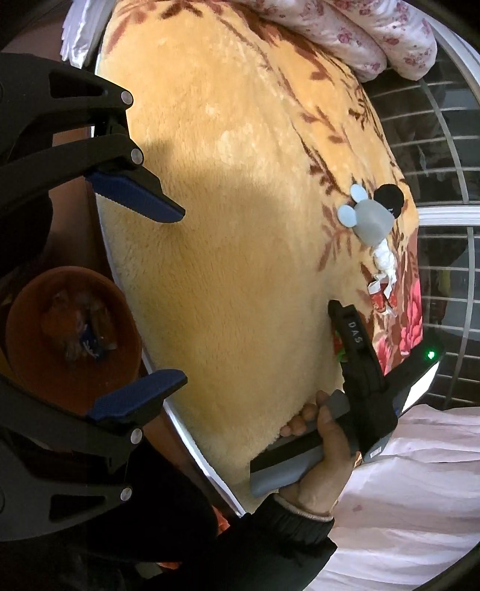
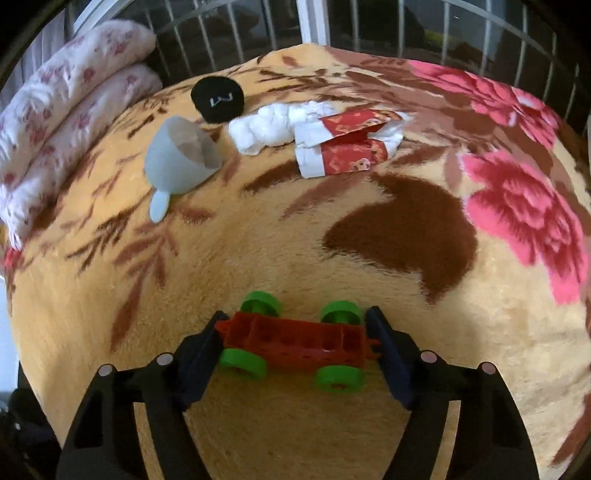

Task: Collect trash
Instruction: 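Grasp the red toy car with the right tool while the left tool grasps the grey cube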

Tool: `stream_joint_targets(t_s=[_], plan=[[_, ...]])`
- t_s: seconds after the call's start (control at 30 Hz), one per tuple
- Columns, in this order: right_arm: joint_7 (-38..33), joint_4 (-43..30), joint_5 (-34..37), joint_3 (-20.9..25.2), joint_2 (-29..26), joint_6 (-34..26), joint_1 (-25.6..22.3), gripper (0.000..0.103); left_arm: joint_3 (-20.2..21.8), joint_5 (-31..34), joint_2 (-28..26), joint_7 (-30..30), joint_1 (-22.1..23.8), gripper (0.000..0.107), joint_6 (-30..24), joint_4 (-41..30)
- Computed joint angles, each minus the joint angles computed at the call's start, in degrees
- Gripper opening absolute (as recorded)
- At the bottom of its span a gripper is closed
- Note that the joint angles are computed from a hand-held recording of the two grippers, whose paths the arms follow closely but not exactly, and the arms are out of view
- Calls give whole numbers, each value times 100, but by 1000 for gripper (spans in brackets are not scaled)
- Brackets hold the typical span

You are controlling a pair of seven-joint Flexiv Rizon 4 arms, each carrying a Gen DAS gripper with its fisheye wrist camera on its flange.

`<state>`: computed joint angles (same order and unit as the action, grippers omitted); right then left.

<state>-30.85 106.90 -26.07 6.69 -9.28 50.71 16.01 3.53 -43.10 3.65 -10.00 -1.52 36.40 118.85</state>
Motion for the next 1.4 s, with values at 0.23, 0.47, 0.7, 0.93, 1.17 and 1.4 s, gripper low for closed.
stream_joint_targets(t_s=[0.23, 0.47, 0.7, 0.93, 1.17, 1.4], plan=[[749, 394, -616, -13, 304, 256, 41, 74, -44, 49, -152, -278, 39, 80, -50, -224], [2948, 1414, -2735, 186, 1180, 785, -249, 74, -393, 367, -943, -1202, 0, 82, 366, -1301], [3725, 1915, -3776, 287, 1622, 1219, -730, 74, -760, 1243, -2242, -3670, -222, 82, 402, -3163], [3872, 2286, -3679, 360, 1946, 1518, -1061, 74, -806, 2151, -3183, -5352, -555, 82, 494, -4553], [4070, 2442, -3785, 442, 2108, 1711, -1286, 74, -826, 2711, -3438, -5649, -612, 82, 502, -4863], [4065, 2421, -3854, 467, 2084, 1832, -1331, 74, -852, 2821, -3325, -5323, -574, 83, 778, -4565]])
